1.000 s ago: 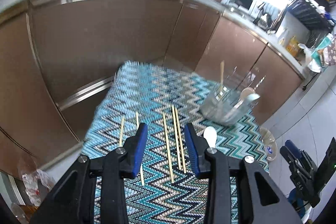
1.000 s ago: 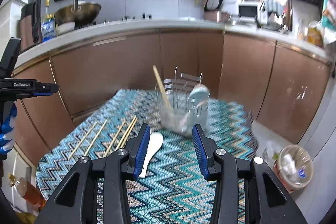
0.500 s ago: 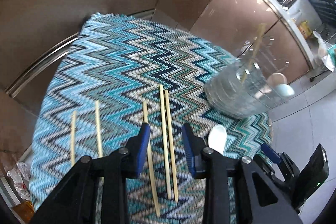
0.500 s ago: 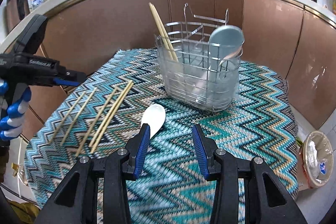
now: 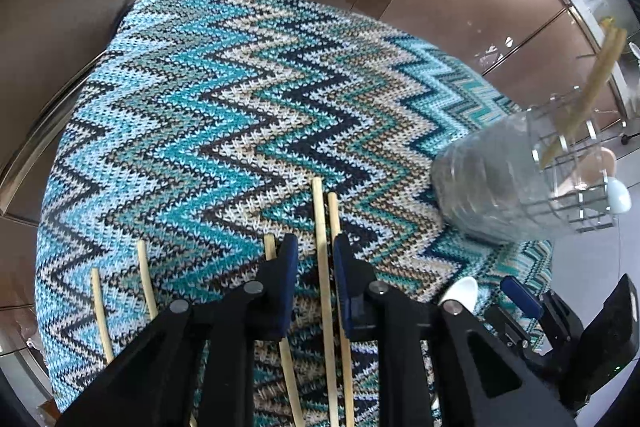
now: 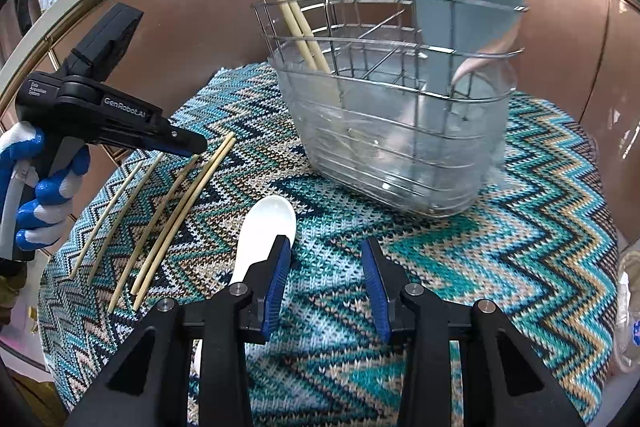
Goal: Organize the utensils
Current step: 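Grasp a third chopstick with the left tool while the right tool grasps the last white spoon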
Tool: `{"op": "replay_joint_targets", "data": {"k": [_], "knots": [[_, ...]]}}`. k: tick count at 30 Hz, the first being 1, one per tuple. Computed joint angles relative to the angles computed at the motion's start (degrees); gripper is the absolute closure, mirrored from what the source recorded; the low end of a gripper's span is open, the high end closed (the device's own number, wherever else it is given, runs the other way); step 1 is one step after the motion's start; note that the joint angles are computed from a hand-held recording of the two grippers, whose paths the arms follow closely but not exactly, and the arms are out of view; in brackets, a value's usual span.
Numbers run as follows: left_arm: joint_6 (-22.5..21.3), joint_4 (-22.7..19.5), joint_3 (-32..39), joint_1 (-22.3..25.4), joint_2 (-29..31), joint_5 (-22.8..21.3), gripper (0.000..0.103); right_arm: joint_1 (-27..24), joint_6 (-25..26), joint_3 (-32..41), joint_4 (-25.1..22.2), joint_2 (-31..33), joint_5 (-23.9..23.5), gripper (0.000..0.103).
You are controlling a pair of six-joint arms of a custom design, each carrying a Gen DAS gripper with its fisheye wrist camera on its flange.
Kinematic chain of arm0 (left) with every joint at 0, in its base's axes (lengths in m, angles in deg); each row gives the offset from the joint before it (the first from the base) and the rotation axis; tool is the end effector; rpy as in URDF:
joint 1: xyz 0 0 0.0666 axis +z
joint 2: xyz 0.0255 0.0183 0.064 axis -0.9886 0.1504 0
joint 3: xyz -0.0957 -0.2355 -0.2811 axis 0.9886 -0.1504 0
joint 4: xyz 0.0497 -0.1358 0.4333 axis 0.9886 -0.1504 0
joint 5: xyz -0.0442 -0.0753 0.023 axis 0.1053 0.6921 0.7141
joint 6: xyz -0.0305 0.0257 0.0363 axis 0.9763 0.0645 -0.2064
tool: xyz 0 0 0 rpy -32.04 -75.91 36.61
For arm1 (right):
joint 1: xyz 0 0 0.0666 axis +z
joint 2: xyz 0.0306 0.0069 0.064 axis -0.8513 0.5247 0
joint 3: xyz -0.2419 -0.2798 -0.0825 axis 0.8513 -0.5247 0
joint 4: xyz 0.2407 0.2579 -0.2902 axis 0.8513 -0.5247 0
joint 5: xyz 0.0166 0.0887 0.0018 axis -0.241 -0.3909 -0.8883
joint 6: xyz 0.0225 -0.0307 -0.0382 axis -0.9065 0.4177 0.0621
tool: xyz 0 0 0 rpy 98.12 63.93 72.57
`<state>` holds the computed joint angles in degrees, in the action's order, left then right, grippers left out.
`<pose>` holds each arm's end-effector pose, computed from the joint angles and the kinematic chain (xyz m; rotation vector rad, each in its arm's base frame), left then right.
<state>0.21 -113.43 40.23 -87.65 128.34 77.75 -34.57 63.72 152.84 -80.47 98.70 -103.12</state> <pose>0.4252 -0.0505 0.5398 -0.6780 2.6782 -0.3213 0.4496 0.2115 0.5277 -0.8861 2.3415 0.5508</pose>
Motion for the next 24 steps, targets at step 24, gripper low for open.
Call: {"op": "replay_joint_targets", "data": {"k": [24], "knots": [[0.5,2.1,-0.5,-1.4,-0.9,-0.3,0.099,4.0,5.2,5.8,-5.5,5.0,0.0,0.098]]}}
